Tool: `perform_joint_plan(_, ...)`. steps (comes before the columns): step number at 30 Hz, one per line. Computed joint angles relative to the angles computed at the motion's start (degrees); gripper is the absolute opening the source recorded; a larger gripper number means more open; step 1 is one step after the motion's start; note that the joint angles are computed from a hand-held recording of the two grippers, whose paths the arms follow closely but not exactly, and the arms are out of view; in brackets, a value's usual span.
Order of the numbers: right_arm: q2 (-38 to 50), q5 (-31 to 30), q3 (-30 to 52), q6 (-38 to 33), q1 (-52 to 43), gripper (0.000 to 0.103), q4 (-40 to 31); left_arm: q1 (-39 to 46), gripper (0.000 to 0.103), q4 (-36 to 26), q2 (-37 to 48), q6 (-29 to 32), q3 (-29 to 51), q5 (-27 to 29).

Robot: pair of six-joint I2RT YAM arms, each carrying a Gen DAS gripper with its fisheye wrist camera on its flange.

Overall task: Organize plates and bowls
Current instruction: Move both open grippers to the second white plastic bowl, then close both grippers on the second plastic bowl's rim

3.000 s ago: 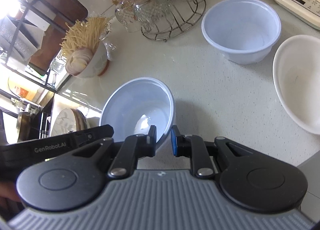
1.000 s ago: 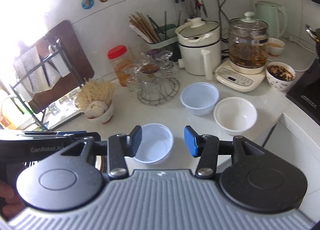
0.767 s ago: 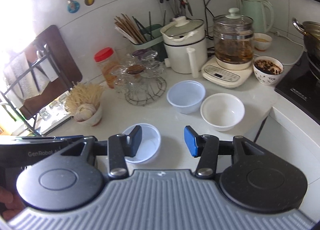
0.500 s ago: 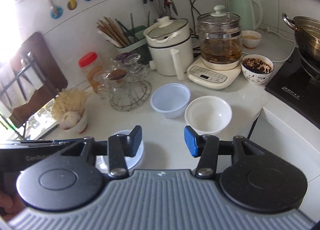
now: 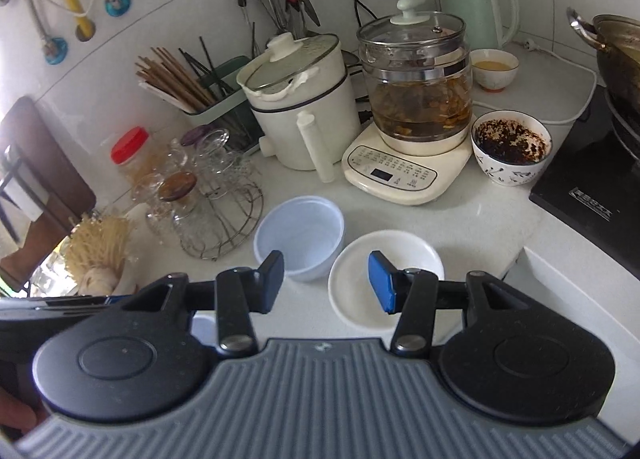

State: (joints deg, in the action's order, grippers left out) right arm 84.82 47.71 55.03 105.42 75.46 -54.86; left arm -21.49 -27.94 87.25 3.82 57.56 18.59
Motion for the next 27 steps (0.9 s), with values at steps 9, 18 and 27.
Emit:
perform_joint_plan(9,-8.5,-7.7,-12.3,-22.0,-13.9,0.051,19.7,-3.2,0.045,2.0,14.5,-5.7,9.8,-3.6)
perform_joint_plan(18,-8.8,-20.7,-20.6,-40.6,-29.5,0.051,38.2,-3.8,0.052,1.2,26.4,-10.7,18.6,-6.5)
perform_joint_plan(27,-1.9,-30.9,-21.3,-49.4,-40.5,0.088,49.2,-3.5,0.066,-0.4,34.5,-14.8,26.5,-7.6)
